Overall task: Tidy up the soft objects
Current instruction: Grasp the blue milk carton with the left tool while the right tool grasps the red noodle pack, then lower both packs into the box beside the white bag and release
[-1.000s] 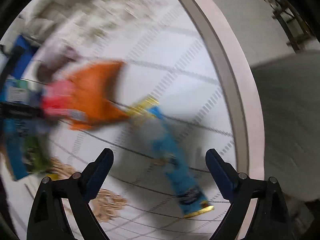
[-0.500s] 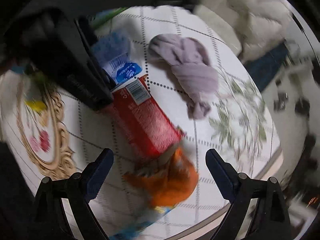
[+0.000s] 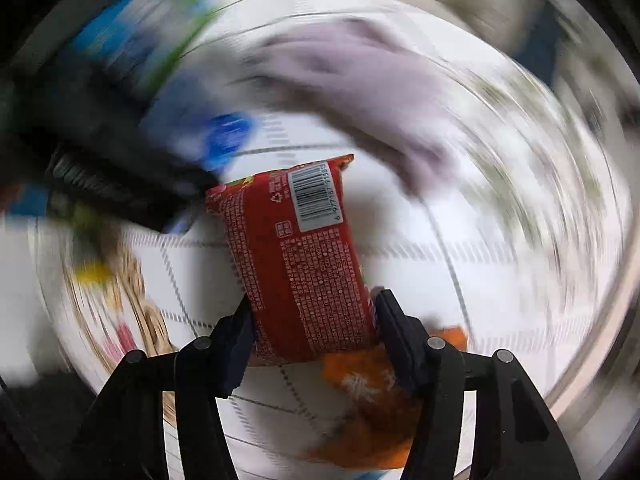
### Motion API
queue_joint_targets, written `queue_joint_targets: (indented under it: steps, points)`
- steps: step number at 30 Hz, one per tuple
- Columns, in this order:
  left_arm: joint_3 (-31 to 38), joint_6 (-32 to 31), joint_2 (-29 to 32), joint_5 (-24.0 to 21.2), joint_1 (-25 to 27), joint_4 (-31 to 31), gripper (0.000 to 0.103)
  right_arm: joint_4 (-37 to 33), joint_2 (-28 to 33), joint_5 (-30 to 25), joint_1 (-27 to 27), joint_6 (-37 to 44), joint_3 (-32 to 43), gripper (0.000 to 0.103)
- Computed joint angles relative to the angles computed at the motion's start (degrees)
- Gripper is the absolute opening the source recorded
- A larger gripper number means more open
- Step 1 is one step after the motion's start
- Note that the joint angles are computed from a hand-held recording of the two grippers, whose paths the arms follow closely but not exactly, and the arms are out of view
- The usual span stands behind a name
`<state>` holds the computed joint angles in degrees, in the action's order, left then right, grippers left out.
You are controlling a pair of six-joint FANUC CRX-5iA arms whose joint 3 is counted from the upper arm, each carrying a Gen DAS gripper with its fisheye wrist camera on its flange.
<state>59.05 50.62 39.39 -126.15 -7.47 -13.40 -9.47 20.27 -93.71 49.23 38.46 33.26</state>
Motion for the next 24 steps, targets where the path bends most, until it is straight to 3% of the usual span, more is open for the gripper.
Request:
queue_joint_targets:
  steps: [2, 4, 6, 8, 11, 13, 14, 15, 17, 20, 24]
  points:
    - [0.3, -0.3, 0.03, -0.32, 0.03, 0.21, 0.075, 0.44, -3.83, 1.46, 0.59, -14.16, -5.02, 0.06]
    - [-0.88, -0.74, -0.92, -0.12, -0.11, 0.16, 0.075, -1.89, -6.7, 3.7, 0.41, -22.71, -8.19, 0.061]
    - [-3.55, -0.94, -2.41, 0.69, -0.36, 0.05, 0.075, -4.35, -10.19, 8.96, -0.08, -27.35, -12.19, 0.072]
    - [-6.57, -1.02, -3.92, 1.65, -0.59, -0.13, 0.076, -3.78, -11.42, 10.77, 0.15, -30.2, -13.57, 0.078]
    - [-10.79, -0.85, -6.89, 4.84, -0.95, -0.91, 0.077, -0.06, -7.4, 3.65, -0.27, -30.89, -8.27, 0.078]
    - [-12.57, 0.0, -8.19, 6.06, -0.73, 0.09, 0.068, -0.71, -4.29, 0.86, -1.34, -31.05, -5.06, 0.078]
    - [-13.55, 0.21, -9.13, 7.0, -0.56, 0.89, 0.05, -0.98, -3.22, -0.24, -1.06, -31.64, -4.17, 0.076]
    - [-14.1, -0.02, -9.86, 7.53, -0.45, 1.46, 0.039, 0.67, -1.98, -2.02, 0.06, -32.42, -2.71, 0.066]
    - [-15.25, -1.16, -11.53, 8.51, -0.29, 2.1, 0.036, 2.3, -0.28, -4.94, 1.3, -34.23, -0.09, 0.051]
    - [-17.13, -2.42, -14.86, 11.45, 0.64, 3.89, 0.034, 2.55, 1.11, -7.58, 2.09, -36.9, 3.21, 0.048]
    - [-14.11, -3.2, -16.81, 10.08, 4.66, 10.17, 0.034, 5.88, 1.51, -9.55, 5.86, -41.4, 8.98, 0.047]
